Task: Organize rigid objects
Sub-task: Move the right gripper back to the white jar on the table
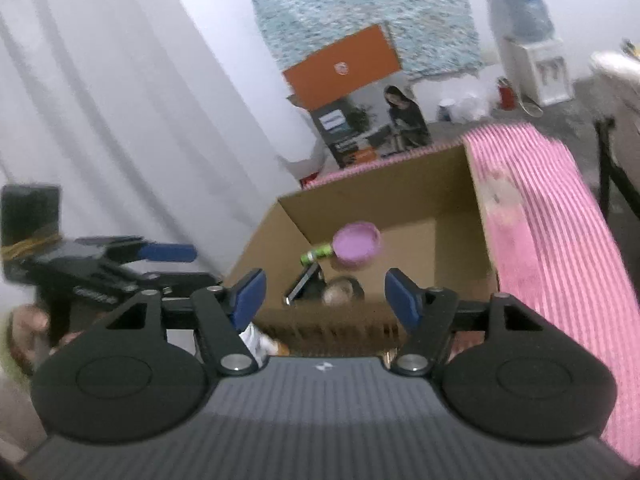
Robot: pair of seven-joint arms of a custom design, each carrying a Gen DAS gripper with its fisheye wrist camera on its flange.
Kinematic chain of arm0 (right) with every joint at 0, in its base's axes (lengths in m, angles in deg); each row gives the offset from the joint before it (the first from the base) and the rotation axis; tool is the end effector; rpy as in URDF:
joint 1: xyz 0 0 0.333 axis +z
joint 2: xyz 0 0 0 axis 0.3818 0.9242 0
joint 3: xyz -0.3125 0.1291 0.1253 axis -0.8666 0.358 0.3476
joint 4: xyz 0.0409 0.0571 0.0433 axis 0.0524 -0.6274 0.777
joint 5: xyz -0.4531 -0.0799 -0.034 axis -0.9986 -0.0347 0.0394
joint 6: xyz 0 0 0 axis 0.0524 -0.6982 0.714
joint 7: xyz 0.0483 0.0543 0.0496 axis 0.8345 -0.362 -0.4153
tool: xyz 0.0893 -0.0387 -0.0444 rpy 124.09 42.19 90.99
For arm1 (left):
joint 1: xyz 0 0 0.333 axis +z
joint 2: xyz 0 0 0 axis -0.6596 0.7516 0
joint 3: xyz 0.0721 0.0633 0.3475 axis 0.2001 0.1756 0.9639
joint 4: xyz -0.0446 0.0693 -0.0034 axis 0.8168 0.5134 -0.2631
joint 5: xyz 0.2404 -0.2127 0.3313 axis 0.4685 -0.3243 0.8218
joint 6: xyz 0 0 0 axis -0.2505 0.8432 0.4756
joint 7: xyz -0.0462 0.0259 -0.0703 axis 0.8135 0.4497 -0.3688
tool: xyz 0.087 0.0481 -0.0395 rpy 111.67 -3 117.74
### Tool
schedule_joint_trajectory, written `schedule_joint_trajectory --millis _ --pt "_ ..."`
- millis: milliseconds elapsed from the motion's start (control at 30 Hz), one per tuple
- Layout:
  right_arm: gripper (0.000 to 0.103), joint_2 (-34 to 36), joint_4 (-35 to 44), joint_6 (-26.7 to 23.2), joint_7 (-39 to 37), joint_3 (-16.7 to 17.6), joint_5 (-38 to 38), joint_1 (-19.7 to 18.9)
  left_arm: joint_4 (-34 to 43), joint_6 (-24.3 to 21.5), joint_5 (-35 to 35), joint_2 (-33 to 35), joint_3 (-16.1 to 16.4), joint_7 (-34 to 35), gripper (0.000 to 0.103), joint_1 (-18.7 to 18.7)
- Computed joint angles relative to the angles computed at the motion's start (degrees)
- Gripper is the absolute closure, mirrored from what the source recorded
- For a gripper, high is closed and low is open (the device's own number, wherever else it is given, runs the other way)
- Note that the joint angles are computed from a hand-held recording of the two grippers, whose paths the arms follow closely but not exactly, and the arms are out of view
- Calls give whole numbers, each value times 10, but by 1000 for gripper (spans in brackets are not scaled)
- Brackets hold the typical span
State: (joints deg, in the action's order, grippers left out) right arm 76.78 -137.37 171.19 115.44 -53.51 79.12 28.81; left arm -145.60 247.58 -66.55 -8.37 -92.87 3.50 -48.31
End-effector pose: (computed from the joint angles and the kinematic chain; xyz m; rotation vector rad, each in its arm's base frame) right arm 0.6898 0.1118 0.5079 -1.6973 1.1805 0.0157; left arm 0.6598 -0.2332 0.5167 -1.6710 1.9379 -0.8218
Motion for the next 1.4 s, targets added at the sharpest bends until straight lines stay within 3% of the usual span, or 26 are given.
schedule_joint_trajectory --millis 233,400,600,733,933,1000,1100,1233,1400 --pt "37 -11 -78 19 34 -5 12 3 -79 88 124 -10 8 -124 7 -38" --pt "37 12 -80 24 48 -2 7 5 -63 97 253 31 33 -244 9 -79" --pt "39 36 -58 13 68 2 -16 -2 -34 103 311 80 39 -278 20 -102" --pt "44 46 -45 2 75 4 -31 -9 -14 87 320 103 38 -284 37 -109" --pt "44 34 -48 9 52 9 -29 -11 -35 93 374 80 62 -344 38 -124" --pt "43 22 -56 10 29 10 -16 -9 -50 80 456 55 86 -421 38 -142" --pt "43 7 -60 -1 -9 10 6 -6 -77 49 568 12 93 -531 38 -146" --pt "43 -6 -55 -22 -52 12 26 7 -108 18 670 -37 79 -655 38 -125" --pt "40 -8 -35 -35 -93 20 26 32 -128 -28 734 -67 50 -739 38 -88"
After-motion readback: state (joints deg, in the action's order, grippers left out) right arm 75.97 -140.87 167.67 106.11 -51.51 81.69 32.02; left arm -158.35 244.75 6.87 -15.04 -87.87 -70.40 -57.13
